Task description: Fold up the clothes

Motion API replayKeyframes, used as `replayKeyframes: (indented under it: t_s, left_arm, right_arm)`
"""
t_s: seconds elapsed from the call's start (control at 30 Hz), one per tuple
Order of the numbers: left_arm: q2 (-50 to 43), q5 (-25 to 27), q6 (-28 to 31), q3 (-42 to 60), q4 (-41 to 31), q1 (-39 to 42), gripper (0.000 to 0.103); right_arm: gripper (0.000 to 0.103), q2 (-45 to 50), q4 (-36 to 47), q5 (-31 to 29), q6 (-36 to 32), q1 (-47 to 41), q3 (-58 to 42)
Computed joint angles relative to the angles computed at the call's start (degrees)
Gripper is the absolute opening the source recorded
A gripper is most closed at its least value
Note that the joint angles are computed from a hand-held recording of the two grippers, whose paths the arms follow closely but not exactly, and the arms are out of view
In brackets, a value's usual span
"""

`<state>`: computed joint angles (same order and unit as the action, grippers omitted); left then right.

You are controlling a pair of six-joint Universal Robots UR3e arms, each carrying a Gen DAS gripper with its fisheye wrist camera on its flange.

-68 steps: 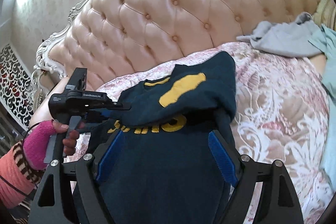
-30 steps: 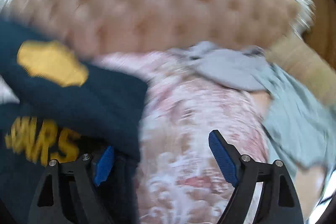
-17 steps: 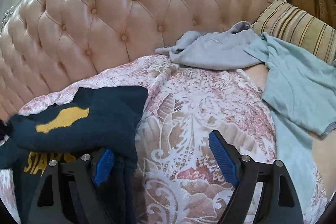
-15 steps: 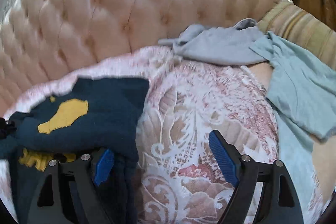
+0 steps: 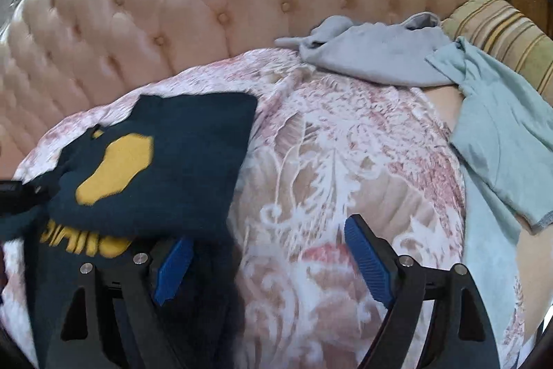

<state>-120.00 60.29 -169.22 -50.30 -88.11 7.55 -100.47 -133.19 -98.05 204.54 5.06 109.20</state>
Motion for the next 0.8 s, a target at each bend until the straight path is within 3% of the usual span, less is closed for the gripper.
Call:
replayKeyframes:
  t_s: [0.07,0.2,0.27,0.37,0.43,0.5,0.53,0.63,0.67,0.73,0.8]
  left_arm:
    - [-0.2,0.3,0.5,0.5,-0.1,-0.2,0.013]
    - [3.2,0.0,0.7,-5.1,4.4,-0.2,0.013]
    - [5.5,-0.4,0.3,-8.3,7.0,-0.1,0.013]
    - [6.0,1.2,0.6,-8.0,7.0,-1.1,0.013]
    - [5.0,1.8,0.7,-6.5,6.2,-1.4,0.013]
    - [4.2,2.3,0.8,-5.3,5.4,-1.6,0.013]
    - [4.0,2.6,1.0,-5.3,5.5,-1.7,0.013]
    - [3.6,2.6,1.9,-5.9,6.2,-1.6,0.014]
    - [3.5,2.2,2.1,-6.2,6.3,-1.4,0.014]
    - [3.3,1.6,2.2,-6.8,6.7,-1.0,0.017]
    - [3.3,1.5,2.4,-7.0,6.9,-0.9,0.017]
  right_arm:
    - [0.086,-4.7,3.6,1.7,-2.3,-0.1,1.5]
    - [0.086,-12.4,1.2,-3.5,-0.4,2.0,4.5]
    - [0.086,-9.1,-1.0,-3.2,-1.9,2.2,0.4]
    - [0.085,1.0,-5.5,5.4,-6.2,1.4,-8.6]
    - [0.077,9.6,-2.2,9.1,-10.3,1.8,-17.6]
    - [0.062,16.9,3.8,12.0,-13.3,1.9,-25.7]
    - [0.062,19.5,6.0,13.2,-14.1,1.6,-27.8]
    - [0.053,18.9,4.7,16.3,-13.5,-1.5,-22.3]
    - [0.037,16.4,0.6,17.6,-12.2,-3.3,-16.7]
    - [0.031,12.4,-4.5,21.8,-9.9,-7.2,-9.4]
    - [0.026,10.4,-4.2,21.4,-7.8,-8.2,-8.5]
